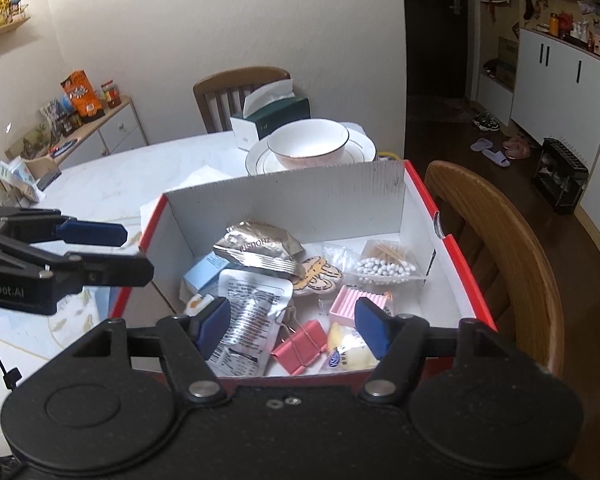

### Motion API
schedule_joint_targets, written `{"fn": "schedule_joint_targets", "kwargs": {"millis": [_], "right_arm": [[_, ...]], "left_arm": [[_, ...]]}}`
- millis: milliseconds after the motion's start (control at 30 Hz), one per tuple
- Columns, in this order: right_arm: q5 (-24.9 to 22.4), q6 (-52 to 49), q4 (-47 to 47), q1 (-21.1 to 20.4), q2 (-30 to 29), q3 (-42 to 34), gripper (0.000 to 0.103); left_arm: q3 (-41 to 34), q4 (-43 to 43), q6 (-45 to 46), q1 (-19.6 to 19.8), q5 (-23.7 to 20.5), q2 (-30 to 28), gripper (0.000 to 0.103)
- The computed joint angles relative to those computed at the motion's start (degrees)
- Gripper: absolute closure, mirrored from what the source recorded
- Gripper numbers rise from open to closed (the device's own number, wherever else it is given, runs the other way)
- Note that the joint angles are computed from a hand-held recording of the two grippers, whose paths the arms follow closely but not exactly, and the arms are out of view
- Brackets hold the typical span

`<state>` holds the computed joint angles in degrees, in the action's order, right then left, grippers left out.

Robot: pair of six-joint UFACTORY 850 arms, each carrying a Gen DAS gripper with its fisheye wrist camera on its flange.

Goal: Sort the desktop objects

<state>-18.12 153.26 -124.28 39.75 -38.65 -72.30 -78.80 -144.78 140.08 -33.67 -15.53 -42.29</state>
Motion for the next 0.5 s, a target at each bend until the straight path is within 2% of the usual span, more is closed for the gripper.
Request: {"fn": "schedule_joint_targets", "kwargs": {"millis": [167,367,500], "right_arm": [[-3.4,1.4,0.9,1.4,0.6,0.8,0.033],[-9.5,3.7,1.7,3.7,0.9,1.8,0.025],[-12.1,3.7,3.2,5.0,0.9,2.0,0.023]], "left_arm": [[2.9,-5.5,6.5,0.2,-0.5,1.9,0.021],[5.9,-9.5,11.8,0.6,-1.2,3.8,0.019],[8.2,-11.7,15.0,0.7,-2.1,5.1,0.012]]}}
